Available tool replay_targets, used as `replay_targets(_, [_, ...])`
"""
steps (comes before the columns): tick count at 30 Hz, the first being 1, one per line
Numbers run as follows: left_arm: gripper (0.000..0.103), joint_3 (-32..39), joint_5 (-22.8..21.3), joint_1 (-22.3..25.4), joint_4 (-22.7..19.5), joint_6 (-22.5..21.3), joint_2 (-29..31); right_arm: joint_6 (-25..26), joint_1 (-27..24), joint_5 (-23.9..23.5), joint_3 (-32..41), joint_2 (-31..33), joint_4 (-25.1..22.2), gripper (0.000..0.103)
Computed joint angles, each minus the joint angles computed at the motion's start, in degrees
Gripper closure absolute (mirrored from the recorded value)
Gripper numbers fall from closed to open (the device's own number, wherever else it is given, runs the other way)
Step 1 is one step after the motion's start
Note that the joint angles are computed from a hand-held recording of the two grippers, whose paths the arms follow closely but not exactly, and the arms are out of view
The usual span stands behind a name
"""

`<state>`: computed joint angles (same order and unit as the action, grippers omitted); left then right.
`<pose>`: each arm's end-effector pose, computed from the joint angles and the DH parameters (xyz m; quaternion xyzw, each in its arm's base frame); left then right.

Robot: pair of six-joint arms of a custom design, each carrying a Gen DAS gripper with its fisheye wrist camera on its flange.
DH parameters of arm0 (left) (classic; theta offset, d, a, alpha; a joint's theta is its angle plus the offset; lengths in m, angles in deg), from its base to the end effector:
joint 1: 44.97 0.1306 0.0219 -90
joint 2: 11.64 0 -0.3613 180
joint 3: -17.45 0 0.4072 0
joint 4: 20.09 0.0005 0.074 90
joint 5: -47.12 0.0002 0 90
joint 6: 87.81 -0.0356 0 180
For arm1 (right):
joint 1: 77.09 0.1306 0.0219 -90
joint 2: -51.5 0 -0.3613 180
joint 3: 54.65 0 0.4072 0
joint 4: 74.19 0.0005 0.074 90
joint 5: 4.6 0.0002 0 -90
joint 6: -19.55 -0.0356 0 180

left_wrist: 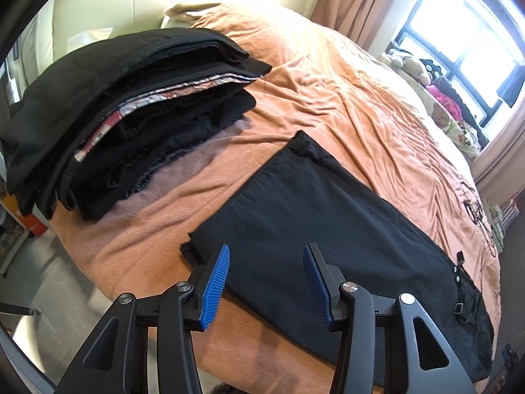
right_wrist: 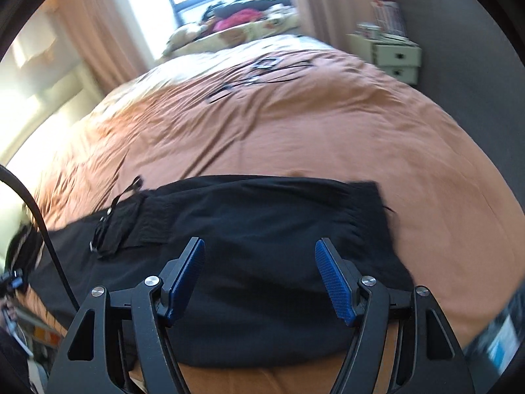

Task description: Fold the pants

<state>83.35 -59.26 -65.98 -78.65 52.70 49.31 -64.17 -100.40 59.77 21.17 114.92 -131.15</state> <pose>0.2986 -0.1044 0.3944 -0.2824 0.8980 -0.0708 0.3299 0.3121 -0.1182 0.4666 0.0485 0.9022 0.1016 0.4164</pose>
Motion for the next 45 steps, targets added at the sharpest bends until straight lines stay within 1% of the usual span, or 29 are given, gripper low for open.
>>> replay_targets(4, [0.053, -0.2, -0.8, -1.8, 0.2, 1.6, -0.3, 2.8, 5.1, 1.7, 3.4, 4.4, 0.2, 0.035])
replay_targets(7, [0.052, -0.7, -1.7, -3.0, 0.4, 3.2, -0.9, 4.9, 8.0, 2.3, 6.0, 7.5, -0.1, 0.035])
replay_targets(8, [0.051, -0.8, -2.0, -3.5, 0.5, 3.7, -1.1, 5.7, 8.5, 2.3, 7.1, 8.7, -0.3, 0.035])
replay_targets(10, [0.045, -1.4, -2.4, -4.1, 0.8, 4.5, -1.5, 6.9, 10.7, 3.3, 9.3, 11.6, -0.7, 0.035])
replay_targets(12, [0.043, -2.1, -2.7, -4.7, 1.4, 5.5, -1.9, 8.2, 13.0, 4.4, 11.4, 14.3, -1.1, 0.035])
replay_targets(15, [0.043, -3.2, -2.4, -5.4, 1.9, 7.1, -2.3, 9.7, 16.0, 6.5, 14.3, 17.5, -1.5, 0.035])
replay_targets(17, [0.043, -4.1, -1.4, -5.3, 2.2, 8.6, -2.6, 10.9, 18.0, 7.7, 16.5, 19.9, -2.1, 0.035])
replay_targets(22, [0.043, -5.8, -0.2, -5.1, 2.9, 11.7, -3.2, 12.9, 21.6, 10.2, 20.7, 24.5, -2.9, 0.035])
replay_targets(26, [0.043, -6.7, 0.6, -4.7, 3.7, 13.6, -3.3, 14.3, 23.7, 11.7, 23.8, 28.3, -3.8, 0.035])
replay_targets(31, [0.043, -7.4, 1.8, -4.3, 5.1, 14.4, -2.7, 17.0, 25.8, 13.8, 27.2, 32.9, -4.6, 0.035])
replay_targets(34, [0.043, -7.7, 2.4, -4.1, 5.4, 14.8, -2.3, 18.8, 26.5, 14.0, 29.2, 35.4, -5.5, 0.035])
replay_targets(42, [0.043, -8.6, 3.3, -3.2, 6.9, 15.1, -1.6, 24.3, 27.4, 13.8, 33.2, 39.4, -7.7, 0.035])
replay_targets(43, [0.043, -8.5, 3.2, -3.2, 7.0, 15.1, -1.4, 25.0, 27.4, 13.6, 33.8, 39.9, -8.2, 0.035])
replay_targets(45, [0.043, -8.3, 3.0, -3.1, 6.9, 15.1, -1.1, 26.3, 27.6, 12.4, 35.0, 40.9, -9.6, 0.042])
